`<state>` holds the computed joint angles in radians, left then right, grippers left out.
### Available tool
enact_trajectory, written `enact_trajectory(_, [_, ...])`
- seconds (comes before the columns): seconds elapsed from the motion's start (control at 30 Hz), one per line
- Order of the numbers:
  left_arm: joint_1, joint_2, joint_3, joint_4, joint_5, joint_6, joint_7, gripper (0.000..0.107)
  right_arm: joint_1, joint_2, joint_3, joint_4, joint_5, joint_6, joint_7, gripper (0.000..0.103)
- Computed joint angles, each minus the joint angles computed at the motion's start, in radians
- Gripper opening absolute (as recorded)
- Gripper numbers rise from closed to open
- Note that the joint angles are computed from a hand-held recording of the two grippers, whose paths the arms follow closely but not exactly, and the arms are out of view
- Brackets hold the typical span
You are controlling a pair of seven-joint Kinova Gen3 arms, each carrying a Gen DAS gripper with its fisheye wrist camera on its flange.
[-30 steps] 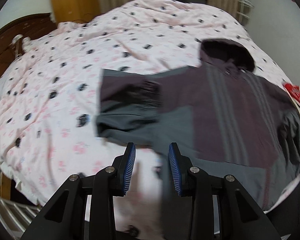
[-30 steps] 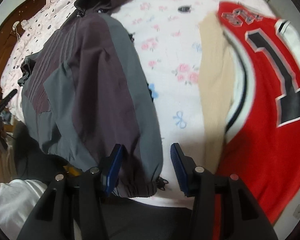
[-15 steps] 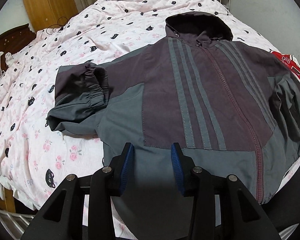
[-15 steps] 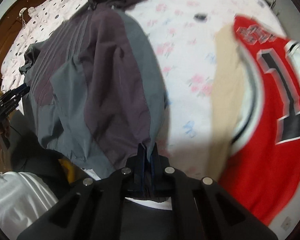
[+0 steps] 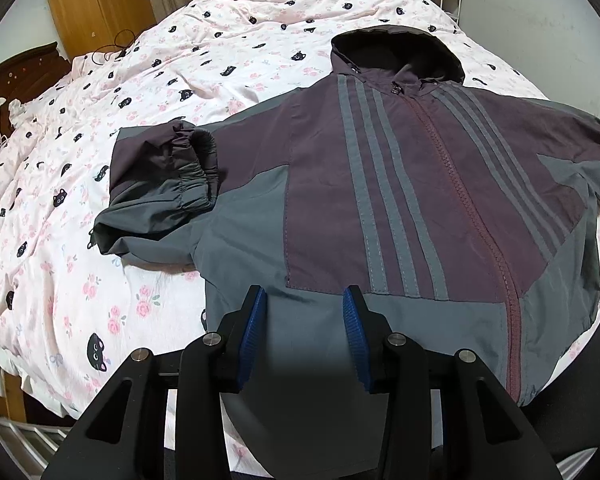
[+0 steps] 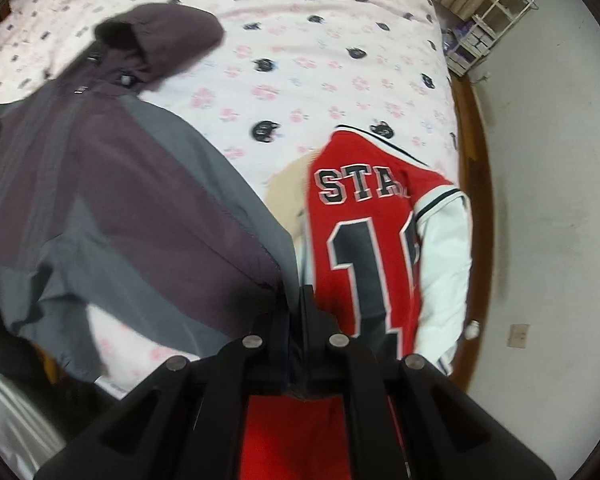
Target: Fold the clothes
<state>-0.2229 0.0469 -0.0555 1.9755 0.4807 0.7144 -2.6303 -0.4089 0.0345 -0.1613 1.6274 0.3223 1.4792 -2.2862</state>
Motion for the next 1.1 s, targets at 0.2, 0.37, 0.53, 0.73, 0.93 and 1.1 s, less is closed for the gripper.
enact_trajectory(0.2, [0.007,-0.005,0.002,0.011,-0.009,-0.01,-0.002,0.037,0.02,0.107,0.037,-0.017,0.028,0.006,0.015,0.005])
enact_trajectory(0.37, [0.012,-0.008,0.001,0.018,-0.018,-0.02,0.004,0.038,-0.001,0.2,0.061,-0.009,0.058,0.01,0.001,0.021])
enact_trajectory(0.53, [0.003,-0.006,-0.006,0.018,-0.002,-0.014,-0.018,0.041,-0.02,0.184,0.076,0.019,0.085,0.005,-0.044,0.039])
enact_trajectory(0.73, [-0.005,0.004,-0.004,0.01,0.009,-0.006,-0.016,0.042,-0.088,0.077,0.03,0.048,0.192,0.05,-0.139,0.059])
enact_trajectory(0.93, [-0.011,0.003,-0.003,0.008,0.023,0.001,-0.026,0.042,-0.105,-0.108,-0.095,0.095,0.103,-0.088,-0.135,0.059])
enact_trajectory(1.1, [-0.035,-0.019,-0.022,0.003,0.071,0.048,-0.08,0.042,-0.262,-0.164,-0.037,0.152,-0.09,-0.287,-0.143,0.057])
